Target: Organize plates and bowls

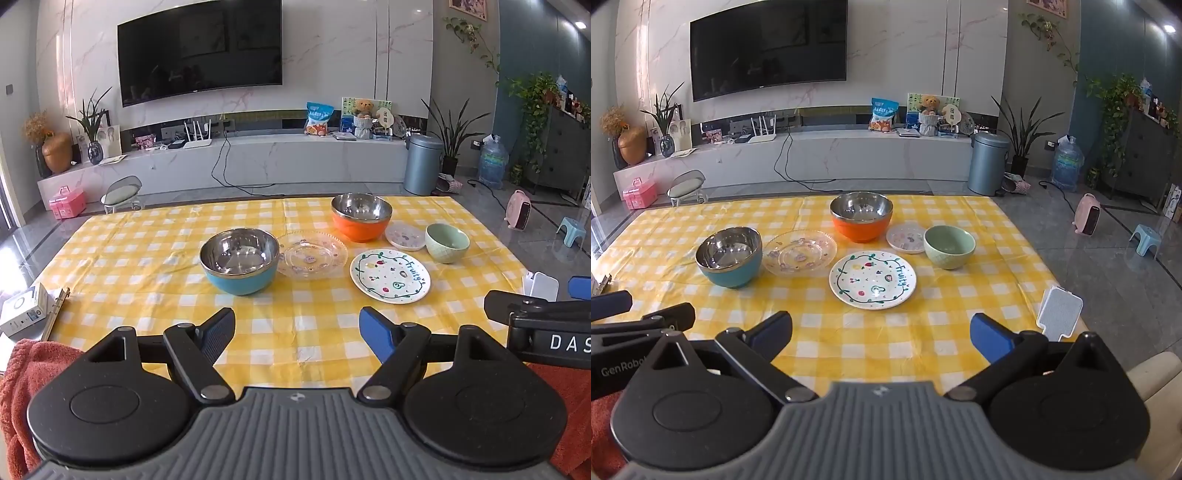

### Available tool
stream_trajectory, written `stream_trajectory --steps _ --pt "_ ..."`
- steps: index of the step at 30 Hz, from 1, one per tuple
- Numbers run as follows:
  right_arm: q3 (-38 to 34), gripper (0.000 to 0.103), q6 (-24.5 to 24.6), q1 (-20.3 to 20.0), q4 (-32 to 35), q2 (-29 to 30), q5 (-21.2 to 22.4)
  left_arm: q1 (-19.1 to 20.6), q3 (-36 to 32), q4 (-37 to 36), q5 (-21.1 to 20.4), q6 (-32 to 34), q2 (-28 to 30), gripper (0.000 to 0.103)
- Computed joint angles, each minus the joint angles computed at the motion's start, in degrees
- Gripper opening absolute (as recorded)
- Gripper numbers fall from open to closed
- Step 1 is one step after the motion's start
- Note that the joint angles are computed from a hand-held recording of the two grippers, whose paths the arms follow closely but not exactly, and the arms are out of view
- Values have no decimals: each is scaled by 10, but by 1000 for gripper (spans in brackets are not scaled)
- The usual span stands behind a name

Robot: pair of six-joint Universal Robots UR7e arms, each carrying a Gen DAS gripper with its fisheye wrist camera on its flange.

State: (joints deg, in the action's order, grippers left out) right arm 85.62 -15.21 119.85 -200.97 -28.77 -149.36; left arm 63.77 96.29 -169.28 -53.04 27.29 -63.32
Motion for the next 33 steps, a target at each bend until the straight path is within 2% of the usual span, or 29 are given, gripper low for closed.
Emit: stream_trajectory --steps 33 --pt "-9 100 6 4 17 11 -2 -5 5 9 9 -13 -11 90"
